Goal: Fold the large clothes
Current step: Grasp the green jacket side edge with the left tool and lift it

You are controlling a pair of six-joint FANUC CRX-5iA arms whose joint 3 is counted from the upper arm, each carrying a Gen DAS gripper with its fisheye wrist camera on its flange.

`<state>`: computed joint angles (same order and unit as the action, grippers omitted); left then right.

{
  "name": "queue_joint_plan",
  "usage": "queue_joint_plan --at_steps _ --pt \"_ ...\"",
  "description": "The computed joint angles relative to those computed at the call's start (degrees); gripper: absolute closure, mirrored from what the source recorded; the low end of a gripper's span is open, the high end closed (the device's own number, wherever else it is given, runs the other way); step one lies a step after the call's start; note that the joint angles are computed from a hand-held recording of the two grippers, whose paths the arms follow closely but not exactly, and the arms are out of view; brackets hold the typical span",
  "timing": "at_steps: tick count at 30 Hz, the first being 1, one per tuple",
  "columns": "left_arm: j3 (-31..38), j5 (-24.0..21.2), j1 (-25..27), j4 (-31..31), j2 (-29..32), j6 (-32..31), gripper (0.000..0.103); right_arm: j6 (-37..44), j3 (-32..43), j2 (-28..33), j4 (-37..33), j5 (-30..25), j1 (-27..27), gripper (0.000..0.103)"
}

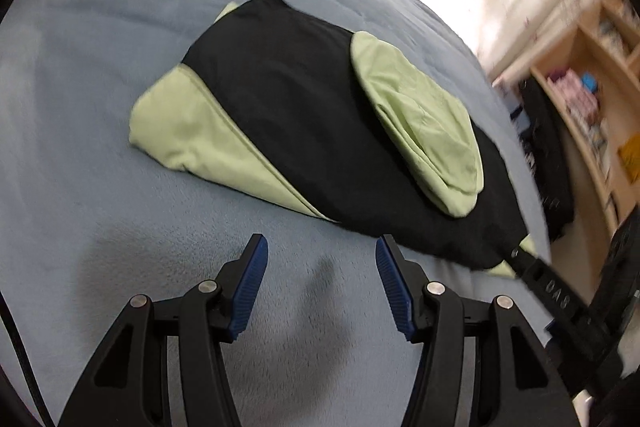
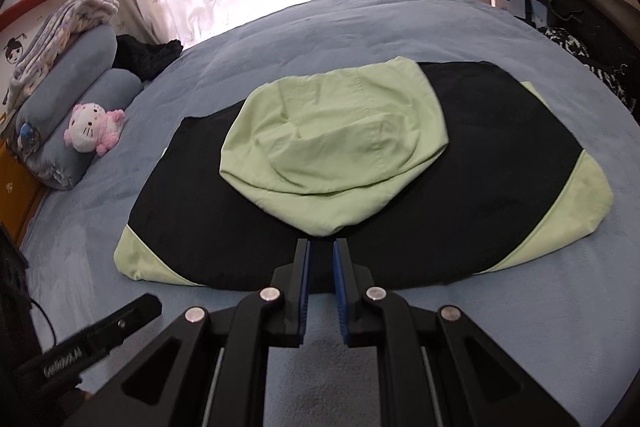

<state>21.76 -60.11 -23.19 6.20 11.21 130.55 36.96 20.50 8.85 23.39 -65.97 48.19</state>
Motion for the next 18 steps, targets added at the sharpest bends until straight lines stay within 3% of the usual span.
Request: queue_joint_plan --at_steps 8,18 --pt "-10.63 12.42 3.39 6.89 -1.81 1.54 0.048 2.26 1.13 1.98 -1.78 1.24 -0.83 0.092" --pt "-3.84 17.18 4.72 1.91 5.28 6.63 0.048 5.88 3.38 4.56 -2.72 3.24 -1.68 0.092"
